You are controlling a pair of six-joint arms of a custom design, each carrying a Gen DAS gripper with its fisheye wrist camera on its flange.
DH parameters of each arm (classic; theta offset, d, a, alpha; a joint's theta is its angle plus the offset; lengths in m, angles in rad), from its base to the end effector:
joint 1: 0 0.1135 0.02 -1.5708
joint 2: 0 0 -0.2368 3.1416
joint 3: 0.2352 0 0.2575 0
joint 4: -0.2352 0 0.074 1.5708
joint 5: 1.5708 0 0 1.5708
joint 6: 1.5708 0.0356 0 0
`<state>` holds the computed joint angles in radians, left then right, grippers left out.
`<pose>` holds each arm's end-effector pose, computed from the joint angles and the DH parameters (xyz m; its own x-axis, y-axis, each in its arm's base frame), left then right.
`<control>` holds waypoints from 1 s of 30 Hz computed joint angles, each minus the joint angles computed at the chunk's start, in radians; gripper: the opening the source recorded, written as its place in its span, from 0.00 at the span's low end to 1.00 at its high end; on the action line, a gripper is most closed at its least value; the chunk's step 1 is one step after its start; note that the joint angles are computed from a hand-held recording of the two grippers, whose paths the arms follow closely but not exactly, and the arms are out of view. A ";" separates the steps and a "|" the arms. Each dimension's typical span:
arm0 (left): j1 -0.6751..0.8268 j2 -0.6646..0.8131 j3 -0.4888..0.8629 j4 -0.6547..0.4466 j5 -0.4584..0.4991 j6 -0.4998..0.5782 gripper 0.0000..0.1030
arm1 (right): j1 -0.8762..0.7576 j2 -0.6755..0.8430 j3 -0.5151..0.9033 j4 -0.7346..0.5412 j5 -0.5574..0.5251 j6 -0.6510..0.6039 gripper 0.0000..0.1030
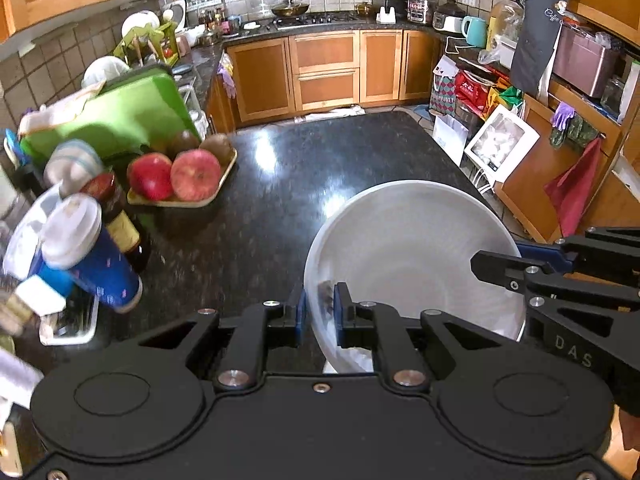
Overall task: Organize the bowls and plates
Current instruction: 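Lift the nested white bowls off the counter with the left gripper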
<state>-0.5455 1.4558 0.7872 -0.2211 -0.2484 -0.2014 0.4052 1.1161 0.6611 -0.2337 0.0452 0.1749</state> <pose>0.2566 -0.1455 0.1563 -0.7248 0.2131 -0.6551 0.2303 0.9712 0.0612 0.2321 0.0978 0.2005 -0.6381 -0.0845 -0.7653 -0.2546 0.9612 0.1061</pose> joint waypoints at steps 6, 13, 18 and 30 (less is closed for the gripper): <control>-0.024 -0.038 -0.076 0.004 -0.006 -0.029 0.18 | 0.091 -0.108 -0.087 -0.051 0.061 0.045 0.16; -0.028 0.007 -0.096 0.008 0.019 -0.053 0.18 | 0.103 -0.099 -0.128 -0.058 0.053 0.098 0.16; -0.031 0.030 -0.115 0.030 0.040 -0.064 0.19 | 0.115 -0.071 -0.155 -0.023 0.065 0.134 0.16; -0.040 0.039 -0.160 0.114 0.036 -0.031 0.27 | 0.118 -0.003 -0.175 0.049 0.086 0.136 0.17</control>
